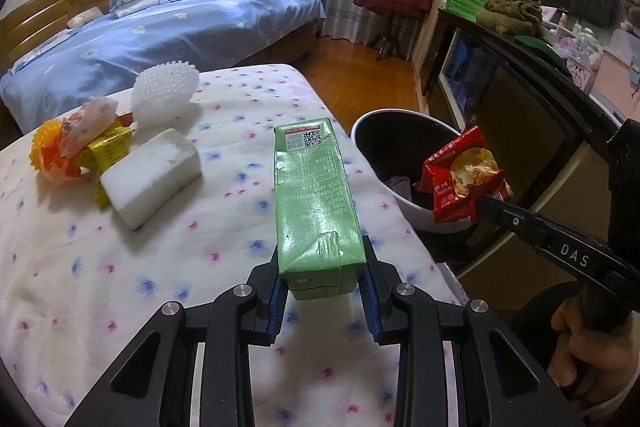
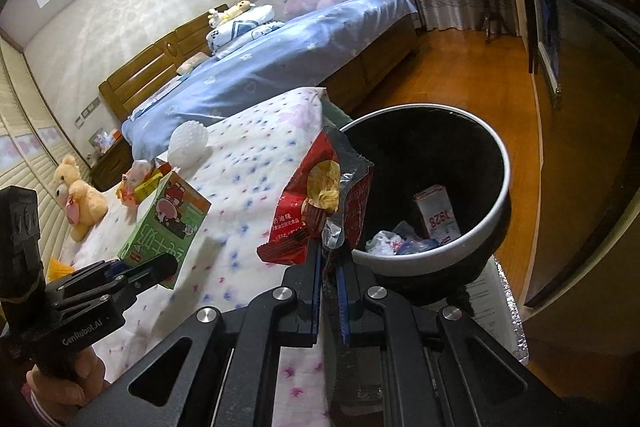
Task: Collect trash
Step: 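Carry the red snack bag toward the bin with right tool while left holds green carton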
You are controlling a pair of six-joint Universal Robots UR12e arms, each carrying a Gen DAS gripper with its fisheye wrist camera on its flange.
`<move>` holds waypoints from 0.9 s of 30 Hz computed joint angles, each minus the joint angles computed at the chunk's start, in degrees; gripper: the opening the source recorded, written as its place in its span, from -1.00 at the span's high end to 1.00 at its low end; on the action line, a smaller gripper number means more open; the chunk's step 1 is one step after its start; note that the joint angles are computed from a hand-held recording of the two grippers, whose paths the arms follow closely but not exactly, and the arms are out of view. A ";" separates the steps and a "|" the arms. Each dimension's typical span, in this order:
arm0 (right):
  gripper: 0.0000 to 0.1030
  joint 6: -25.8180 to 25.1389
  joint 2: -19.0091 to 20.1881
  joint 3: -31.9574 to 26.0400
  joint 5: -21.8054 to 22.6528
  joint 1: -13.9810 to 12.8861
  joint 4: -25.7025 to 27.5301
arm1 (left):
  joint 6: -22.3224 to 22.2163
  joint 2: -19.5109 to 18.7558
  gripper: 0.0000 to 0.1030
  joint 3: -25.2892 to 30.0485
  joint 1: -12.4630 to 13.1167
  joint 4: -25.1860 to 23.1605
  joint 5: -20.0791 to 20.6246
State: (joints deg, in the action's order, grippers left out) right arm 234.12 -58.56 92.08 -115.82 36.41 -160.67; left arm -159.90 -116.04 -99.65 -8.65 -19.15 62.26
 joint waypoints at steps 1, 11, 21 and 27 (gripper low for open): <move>0.87 0.11 -0.10 0.13 -0.23 0.00 0.13 | 0.04 -0.16 0.41 0.21 -0.19 -0.04 0.08; 0.87 1.67 -1.20 1.39 -0.68 -0.78 2.03 | 1.53 -1.26 0.41 1.94 -1.80 -1.00 -0.02; 0.87 1.07 -2.23 1.72 0.03 -2.46 5.99 | 2.60 -3.37 0.41 5.23 -4.09 -3.15 0.56; 0.86 0.85 -2.62 2.14 1.92 -3.90 6.73 | 2.91 -4.93 0.41 7.80 -5.13 -4.87 0.01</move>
State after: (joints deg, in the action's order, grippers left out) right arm 234.97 -61.18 94.21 -113.89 32.52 -153.94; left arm -156.98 -120.97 -91.85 -13.78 -24.02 62.27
